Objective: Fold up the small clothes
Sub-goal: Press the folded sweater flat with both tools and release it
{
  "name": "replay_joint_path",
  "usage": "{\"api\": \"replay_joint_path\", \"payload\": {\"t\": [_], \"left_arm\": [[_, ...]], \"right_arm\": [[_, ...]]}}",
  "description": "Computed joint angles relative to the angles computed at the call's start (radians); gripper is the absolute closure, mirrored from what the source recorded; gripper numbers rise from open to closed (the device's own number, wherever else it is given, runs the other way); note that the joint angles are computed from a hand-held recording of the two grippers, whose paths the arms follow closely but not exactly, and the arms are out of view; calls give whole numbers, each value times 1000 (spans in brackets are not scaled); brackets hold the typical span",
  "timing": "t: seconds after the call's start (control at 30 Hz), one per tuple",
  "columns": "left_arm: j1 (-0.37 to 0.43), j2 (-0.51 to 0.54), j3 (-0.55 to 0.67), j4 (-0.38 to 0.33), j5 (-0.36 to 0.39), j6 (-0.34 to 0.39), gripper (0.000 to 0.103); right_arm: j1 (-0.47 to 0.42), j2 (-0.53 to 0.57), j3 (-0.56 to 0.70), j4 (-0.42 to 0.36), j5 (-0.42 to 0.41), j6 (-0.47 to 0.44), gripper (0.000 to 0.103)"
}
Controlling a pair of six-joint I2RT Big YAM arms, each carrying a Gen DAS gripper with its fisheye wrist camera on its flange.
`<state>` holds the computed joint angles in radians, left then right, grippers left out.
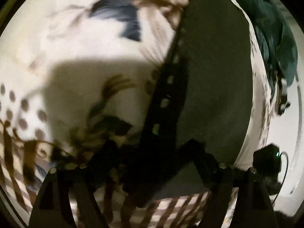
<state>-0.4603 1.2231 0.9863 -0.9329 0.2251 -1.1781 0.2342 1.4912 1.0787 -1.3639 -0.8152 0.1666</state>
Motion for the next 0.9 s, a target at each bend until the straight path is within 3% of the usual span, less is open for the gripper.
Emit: {"api": "replay_joint_path", "payload": {"t": [0.07, 0.1, 0.13, 0.17, 0.2, 0.37, 0.5, 0.77, 0.9], "left_arm": [[-14, -4, 1, 23, -11, 12, 26], [-21, -8, 2, 38, -13, 16, 36], [-30, -8, -1, 47, -18, 19, 52], [-37, -12, -5, 47, -14, 23, 93], [-37, -18, -11, 60, 5, 16, 94], [-20, -86, -40, 106, 28, -49, 94], [-4, -141, -20, 85, 21, -80, 94], [64, -136, 152, -10, -4, 21, 95], [157, -93, 233, -11, 47, 115, 95]], "right_arm": [[-4, -13, -20, 38, -31, 44, 44], [-5, -17, -21, 44, -36, 51, 49], [-4, -23, -24, 47, -35, 52, 57], [-4, -29, -26, 44, -34, 49, 79], [-2, -34, -29, 53, -44, 61, 87], [38, -82, 5, 69, 2, 136, 91], [75, -115, 93, 41, 67, 157, 92], [87, -86, 339, -2, 86, 200, 92], [58, -8, 487, -20, 87, 205, 92]]}}
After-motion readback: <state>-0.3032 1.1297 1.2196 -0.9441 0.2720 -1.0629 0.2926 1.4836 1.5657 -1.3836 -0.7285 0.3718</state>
